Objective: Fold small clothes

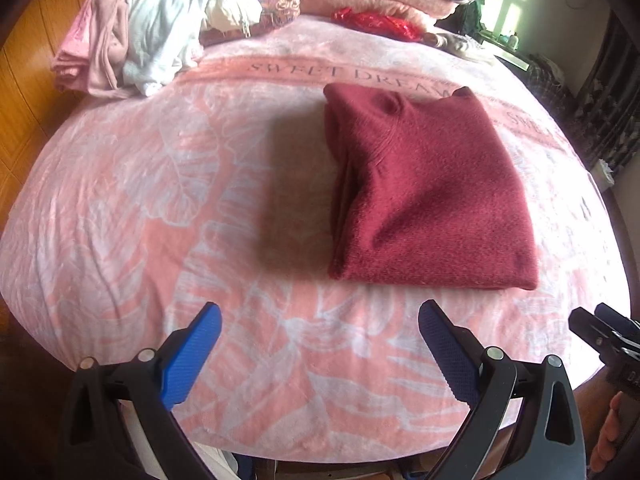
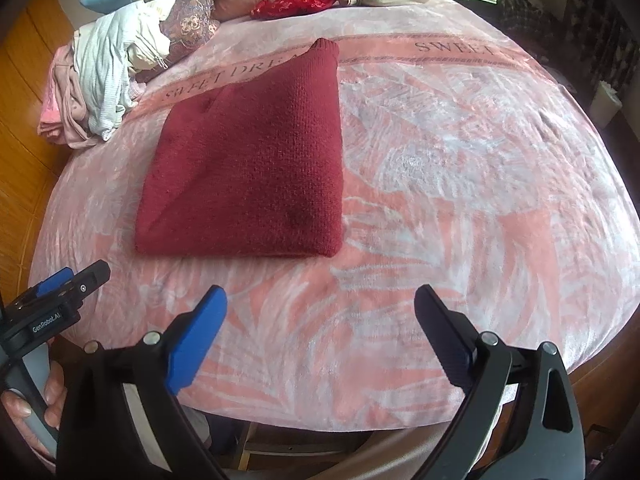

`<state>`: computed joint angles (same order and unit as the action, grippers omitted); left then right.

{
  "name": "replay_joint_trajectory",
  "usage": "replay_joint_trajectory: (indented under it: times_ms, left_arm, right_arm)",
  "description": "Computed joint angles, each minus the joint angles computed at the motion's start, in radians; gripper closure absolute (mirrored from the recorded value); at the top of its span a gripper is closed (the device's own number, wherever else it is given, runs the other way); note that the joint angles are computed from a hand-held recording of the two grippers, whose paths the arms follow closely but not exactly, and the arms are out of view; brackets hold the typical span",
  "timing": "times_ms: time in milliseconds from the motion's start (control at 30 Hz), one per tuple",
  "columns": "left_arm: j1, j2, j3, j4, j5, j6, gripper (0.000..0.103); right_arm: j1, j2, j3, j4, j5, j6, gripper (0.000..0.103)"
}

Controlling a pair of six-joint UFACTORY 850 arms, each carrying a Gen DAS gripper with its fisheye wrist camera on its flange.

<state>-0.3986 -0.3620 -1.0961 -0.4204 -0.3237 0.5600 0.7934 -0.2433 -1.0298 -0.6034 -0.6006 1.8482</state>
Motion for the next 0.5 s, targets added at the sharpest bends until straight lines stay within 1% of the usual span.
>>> replay_joint_trajectory:
  times_ms: [200, 500]
  left_arm:
    - [-0.006, 0.048, 0.029, -0.017, -0.006, 0.040, 0.004]
    - [-0.013, 0.110, 0.081, 0.023, 0.033, 0.027, 0.004]
  right_arm:
    - [0.020, -0.003, -0.022, 0.000, -0.017, 0.012, 0.007]
    - [0.039, -0.013, -0.047, 0.003, -0.045, 0.004, 0.006]
